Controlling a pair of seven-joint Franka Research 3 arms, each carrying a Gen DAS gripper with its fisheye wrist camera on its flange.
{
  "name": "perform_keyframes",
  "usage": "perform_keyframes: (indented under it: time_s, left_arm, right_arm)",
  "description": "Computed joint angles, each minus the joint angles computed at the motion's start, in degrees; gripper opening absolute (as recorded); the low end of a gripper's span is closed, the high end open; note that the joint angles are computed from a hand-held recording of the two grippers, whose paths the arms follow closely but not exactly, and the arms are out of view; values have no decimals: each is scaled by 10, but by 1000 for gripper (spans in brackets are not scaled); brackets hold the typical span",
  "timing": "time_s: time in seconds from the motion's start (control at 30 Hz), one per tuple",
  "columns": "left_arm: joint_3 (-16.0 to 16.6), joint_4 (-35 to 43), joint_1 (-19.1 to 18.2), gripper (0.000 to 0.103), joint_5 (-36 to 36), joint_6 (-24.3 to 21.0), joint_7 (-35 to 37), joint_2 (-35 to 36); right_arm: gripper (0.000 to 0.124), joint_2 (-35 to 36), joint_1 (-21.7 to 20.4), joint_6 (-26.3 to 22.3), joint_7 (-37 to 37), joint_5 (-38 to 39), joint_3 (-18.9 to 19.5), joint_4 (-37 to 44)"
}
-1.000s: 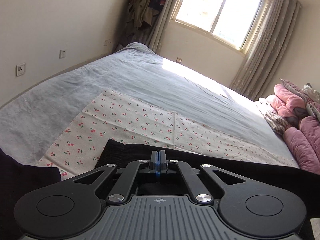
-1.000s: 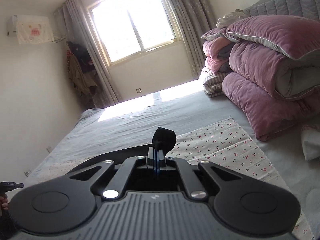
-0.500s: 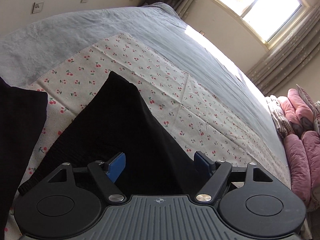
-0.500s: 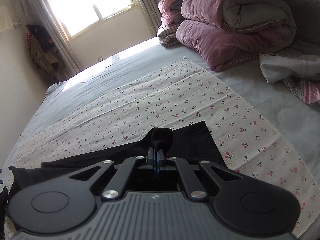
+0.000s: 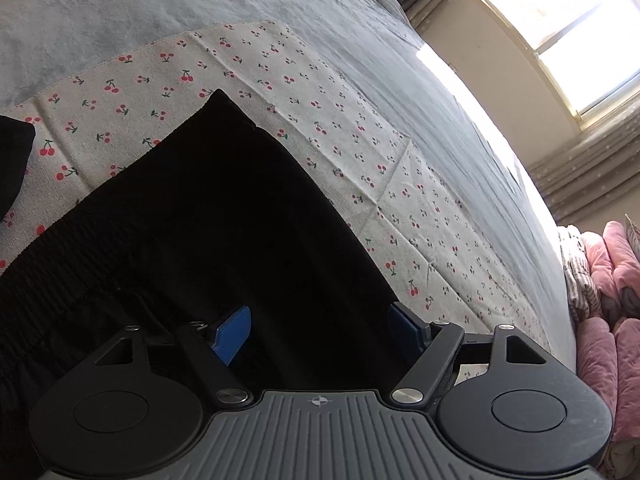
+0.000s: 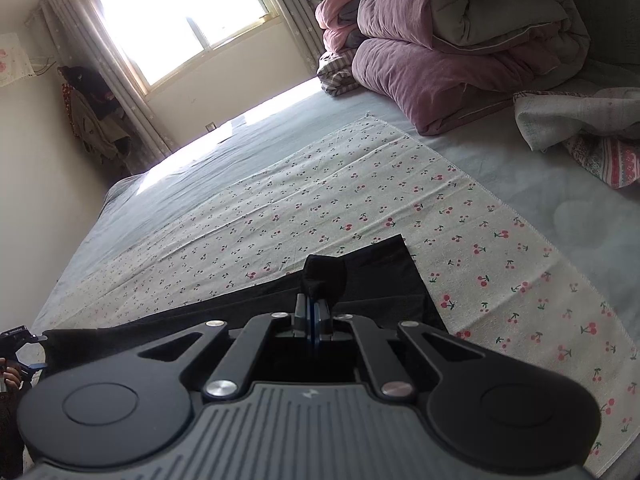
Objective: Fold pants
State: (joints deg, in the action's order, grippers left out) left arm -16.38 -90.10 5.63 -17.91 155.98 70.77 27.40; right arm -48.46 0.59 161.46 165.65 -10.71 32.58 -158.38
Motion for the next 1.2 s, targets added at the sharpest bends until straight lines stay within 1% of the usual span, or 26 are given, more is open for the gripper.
perform_keyframes:
  time_s: [0.03,0.07,0.1,0.13,0.17,0.2,0.27,0.3,0.37,0.43,0.47,0.5,0.53,0.57,0.6,0.63,0.67,0.73,0.77,0.83,0.93,1.0,1.07,1.1,1.17,1.2]
  left_arm:
    - [-9,1,6,76,-14,9,4,2]
    - [-31,-3,25,76,-47,28,24,4]
    - [-45,-4,36,77,-69,34,36,4]
    - [-48,-1,40,77,-78,28,39,5]
    - [-40,10,34,78,-70,10,34,8]
    - [-18,28,17,81,-41,-19,17,14]
    - [21,81,-16,81,22,-91,-18,37]
    - [25,103,-22,81,35,-113,-23,49]
    - [25,127,-26,81,42,-119,-28,64]
    - [38,165,-43,81,72,-142,-44,84]
    - [52,195,-58,81,100,-168,-58,99]
    - [65,236,-74,81,129,-207,-73,120]
    - [73,276,-86,78,153,-243,-84,142]
    - [81,297,-96,75,170,-259,-97,155]
    - [80,297,-96,43,175,-258,-109,158]
    - [64,277,-84,0,159,-244,-106,152]
    - [57,268,-78,0,149,-243,-108,150]
    - [56,221,-79,0,161,-200,-93,128]
    - [52,194,-73,0,155,-178,-91,114]
    - [36,148,-51,0,130,-142,-75,90]
    - [20,101,-26,0,90,-112,-62,59]
    - [8,47,-7,0,56,-79,-45,21]
    - [-14,-19,20,0,1,-30,-10,-28]
    - [-27,-61,35,0,-33,5,18,-63]
    - [-55,-125,63,0,-116,51,95,-122]
    - [-75,-159,84,0,-183,67,152,-156]
  right_arm:
    - [0,1,9,-4,-3,3,-5,-3]
    - [0,3,14,-7,-7,5,-9,-6]
    - [0,6,17,-9,-9,5,-11,-6]
    - [0,10,19,-14,-11,6,-13,-6]
    - [0,13,20,-14,-11,6,-14,-7]
    - [0,17,20,-9,-13,4,-15,-9]
    - [0,28,17,-3,-19,-2,-14,-7]
    - [0,34,15,4,-21,-5,-13,-7]
    - [0,45,8,19,-21,-8,-11,-6]
    - [0,53,8,25,-26,-8,-13,-6]
    - [0,55,9,22,-31,-9,-13,-5]
    - [0,54,11,20,-36,-10,-15,-5]
    - [0,51,14,22,-39,-10,-16,-9]
    - [0,47,18,25,-42,-9,-19,-14]
    - [0,44,21,24,-44,-6,-22,-17]
    - [0,43,24,22,-46,-3,-24,-20]
    - [0,44,27,20,-48,0,-26,-22]
    - [0,48,30,21,-51,4,-28,-26]
    - [0,50,28,16,-52,4,-25,-25]
    - [0,55,24,25,-51,2,-23,-26]
    - [0,62,13,31,-56,-3,-21,-22]
    - [0,74,2,32,-63,-10,-19,-11]
    - [0,90,-14,27,-76,-23,-18,10]
    - [0,98,-23,22,-83,-32,-16,23]
    - [0,109,-55,13,-92,-63,-4,58]
    - [0,100,-76,18,-87,-84,9,71]
